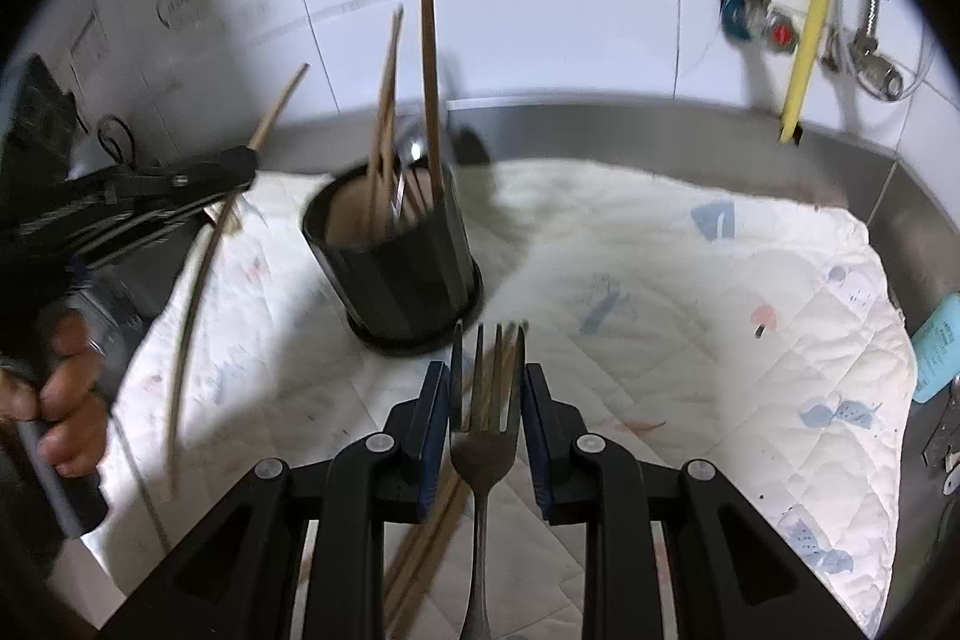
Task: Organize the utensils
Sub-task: 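Carry the fork over the holder with the right tool while the left tool lowers the chopstick in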
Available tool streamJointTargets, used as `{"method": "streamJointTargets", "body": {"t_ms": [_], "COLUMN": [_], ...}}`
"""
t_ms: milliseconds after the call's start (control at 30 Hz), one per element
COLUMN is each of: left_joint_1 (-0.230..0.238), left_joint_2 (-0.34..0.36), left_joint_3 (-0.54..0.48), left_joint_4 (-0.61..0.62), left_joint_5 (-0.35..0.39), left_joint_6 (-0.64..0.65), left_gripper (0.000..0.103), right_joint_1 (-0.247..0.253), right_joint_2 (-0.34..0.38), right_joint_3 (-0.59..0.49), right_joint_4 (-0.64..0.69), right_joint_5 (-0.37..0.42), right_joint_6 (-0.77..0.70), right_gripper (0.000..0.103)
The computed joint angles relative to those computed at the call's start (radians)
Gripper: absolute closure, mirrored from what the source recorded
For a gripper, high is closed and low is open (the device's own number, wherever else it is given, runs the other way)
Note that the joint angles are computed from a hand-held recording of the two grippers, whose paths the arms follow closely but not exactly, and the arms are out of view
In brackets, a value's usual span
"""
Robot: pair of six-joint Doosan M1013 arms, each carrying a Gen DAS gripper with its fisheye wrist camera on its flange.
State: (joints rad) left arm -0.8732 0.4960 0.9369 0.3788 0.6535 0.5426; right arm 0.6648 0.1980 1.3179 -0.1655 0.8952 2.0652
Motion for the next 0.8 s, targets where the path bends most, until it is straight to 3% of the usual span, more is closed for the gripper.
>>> {"method": "streamJointTargets", "body": {"t_ms": [200, 367, 800], "left_joint_1": [0.020, 0.029, 0.056], "left_joint_2": [0.022, 0.053, 0.096], "left_joint_3": [-0.044, -0.104, -0.181], "left_joint_4": [0.095, 0.163, 0.172], "left_joint_5": [-0.048, -0.024, -0.055], "left_joint_6": [-0.064, -0.062, -0.018], "left_gripper": [0.098, 0.098, 0.098], "right_joint_1": [0.007, 0.013, 0.002], "right_joint_2": [-0.019, -0.016, 0.034], "right_joint_3": [-0.007, -0.029, -0.165], "right_joint_4": [-0.030, -0.069, -0.068], "right_joint_5": [-0.040, -0.069, -0.089], "right_joint_6": [0.030, 0.050, -0.022], "right_gripper": [0.076, 0.076, 0.076]}}
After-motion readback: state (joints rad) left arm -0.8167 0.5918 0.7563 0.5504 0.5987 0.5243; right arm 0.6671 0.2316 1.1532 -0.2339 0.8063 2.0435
